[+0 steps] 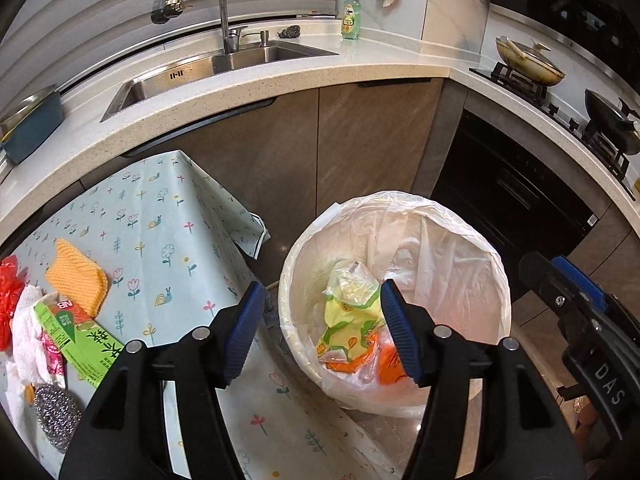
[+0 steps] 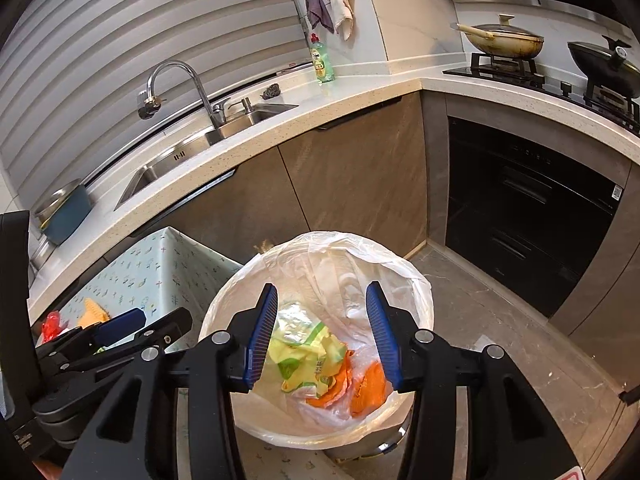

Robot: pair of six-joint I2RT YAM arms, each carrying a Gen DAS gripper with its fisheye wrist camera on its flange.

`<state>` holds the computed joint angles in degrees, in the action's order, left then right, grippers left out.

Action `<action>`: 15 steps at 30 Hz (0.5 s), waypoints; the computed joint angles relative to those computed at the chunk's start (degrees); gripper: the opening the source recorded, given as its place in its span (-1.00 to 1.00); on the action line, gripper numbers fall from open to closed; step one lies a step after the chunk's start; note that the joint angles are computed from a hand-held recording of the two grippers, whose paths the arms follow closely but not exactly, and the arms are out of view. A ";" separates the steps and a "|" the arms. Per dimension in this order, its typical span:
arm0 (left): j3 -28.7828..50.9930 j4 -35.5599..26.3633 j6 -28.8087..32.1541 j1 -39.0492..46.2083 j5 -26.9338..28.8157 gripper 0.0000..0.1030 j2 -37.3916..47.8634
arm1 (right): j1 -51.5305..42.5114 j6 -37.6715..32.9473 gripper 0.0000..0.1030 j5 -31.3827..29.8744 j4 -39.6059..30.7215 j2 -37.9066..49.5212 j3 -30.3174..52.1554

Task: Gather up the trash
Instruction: 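Carry both bags to the bin and open both grippers to drop them, then move both grippers back over the table toward the white paper towels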

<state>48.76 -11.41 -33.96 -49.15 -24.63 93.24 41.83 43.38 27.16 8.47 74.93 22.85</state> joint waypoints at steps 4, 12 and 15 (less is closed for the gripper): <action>-1.68 -1.15 -0.69 -0.19 -0.86 0.12 -3.33 | 3.02 1.19 -0.12 1.90 -2.52 -1.07 1.20; -6.21 -5.41 -2.45 -0.45 -3.29 0.12 -12.82 | 10.79 3.54 -0.10 6.64 -8.36 -2.23 5.37; -8.37 -7.77 -3.11 -0.11 -4.19 0.12 -17.67 | 14.43 4.87 -0.09 8.43 -10.39 -1.51 7.57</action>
